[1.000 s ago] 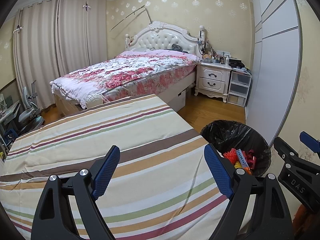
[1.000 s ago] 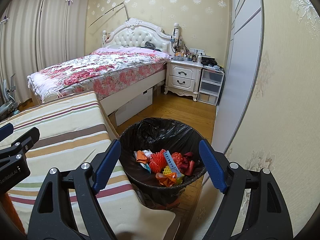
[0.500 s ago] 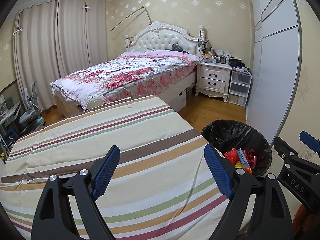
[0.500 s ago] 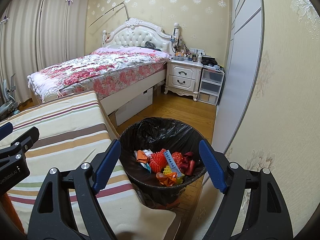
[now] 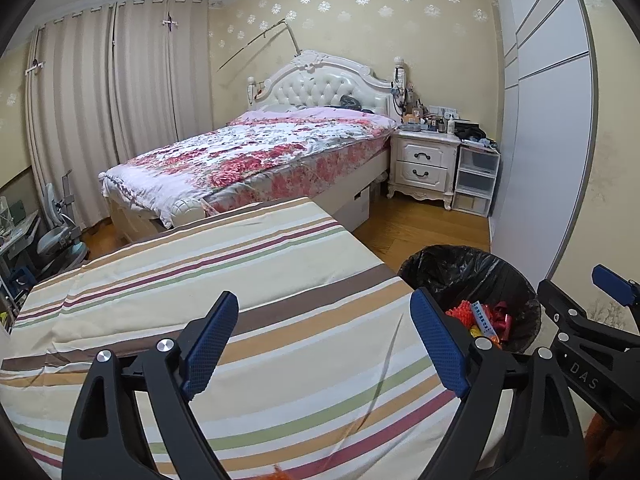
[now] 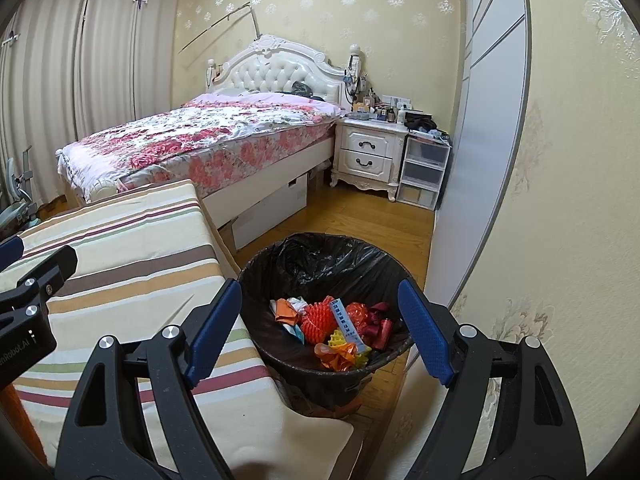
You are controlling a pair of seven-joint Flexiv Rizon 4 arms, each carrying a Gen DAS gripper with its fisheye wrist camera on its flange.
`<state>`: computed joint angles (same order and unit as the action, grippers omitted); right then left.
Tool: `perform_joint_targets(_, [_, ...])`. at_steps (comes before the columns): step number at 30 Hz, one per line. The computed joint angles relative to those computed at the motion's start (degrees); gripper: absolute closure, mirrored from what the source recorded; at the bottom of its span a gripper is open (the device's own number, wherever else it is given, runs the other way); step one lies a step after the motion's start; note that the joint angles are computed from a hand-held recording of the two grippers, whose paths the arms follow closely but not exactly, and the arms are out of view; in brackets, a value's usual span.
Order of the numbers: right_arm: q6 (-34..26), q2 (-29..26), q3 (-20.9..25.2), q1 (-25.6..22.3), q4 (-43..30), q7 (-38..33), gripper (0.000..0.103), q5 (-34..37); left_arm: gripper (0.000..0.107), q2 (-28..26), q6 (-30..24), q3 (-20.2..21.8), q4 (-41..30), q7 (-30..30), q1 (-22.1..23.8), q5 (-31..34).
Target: Collect trash
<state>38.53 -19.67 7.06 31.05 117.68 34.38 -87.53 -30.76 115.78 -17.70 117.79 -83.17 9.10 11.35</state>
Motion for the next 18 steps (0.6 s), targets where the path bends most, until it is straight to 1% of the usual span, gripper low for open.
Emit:
perform_joint_targets(1, [0.0, -0.1, 0.0, 0.0, 0.0, 0.0, 0.024, 0.0, 0.021, 0.0, -0.4, -0.9, 0.0, -0.1, 0.9, 0.5])
perform_joint_targets(3, [0.0, -0.1, 0.0, 0.1, 0.0, 0.1, 0.024, 0.0, 0.021, 0.1, -0.5, -1.0, 0.2, -0.4, 1.0, 0.4])
perform_joint_targets(9, [0.3, -0.7, 0.1, 0.4, -0.6, -0.2, 0.024, 0.1, 0.021, -0.1, -0.4, 1.6, -0.4, 0.2, -0.9, -1.2])
perform_joint_targets(13, [1.1, -1.7, -0.2, 0.8, -1.9, -1.3, 0.024, -0.1, 0.021, -0.2, -3.0, 2.1, -1.1, 1.0, -0.1, -2.6])
perform_joint_targets(15, [2.7, -2.7, -0.5, 0.9, -3.2, -2.3, 0.024, -0.6, 0.021, -0.4, -3.9, 4.2, -1.5, 1.7, -0.8, -4.5])
perform_joint_targets(18, [5.8, -5.5, -1.1, 1.5, -6.6, -5.1, 0.021, -0.7, 0.021, -1.0, -6.6, 5.6, -2.1, 3.1, 0.9, -6.6])
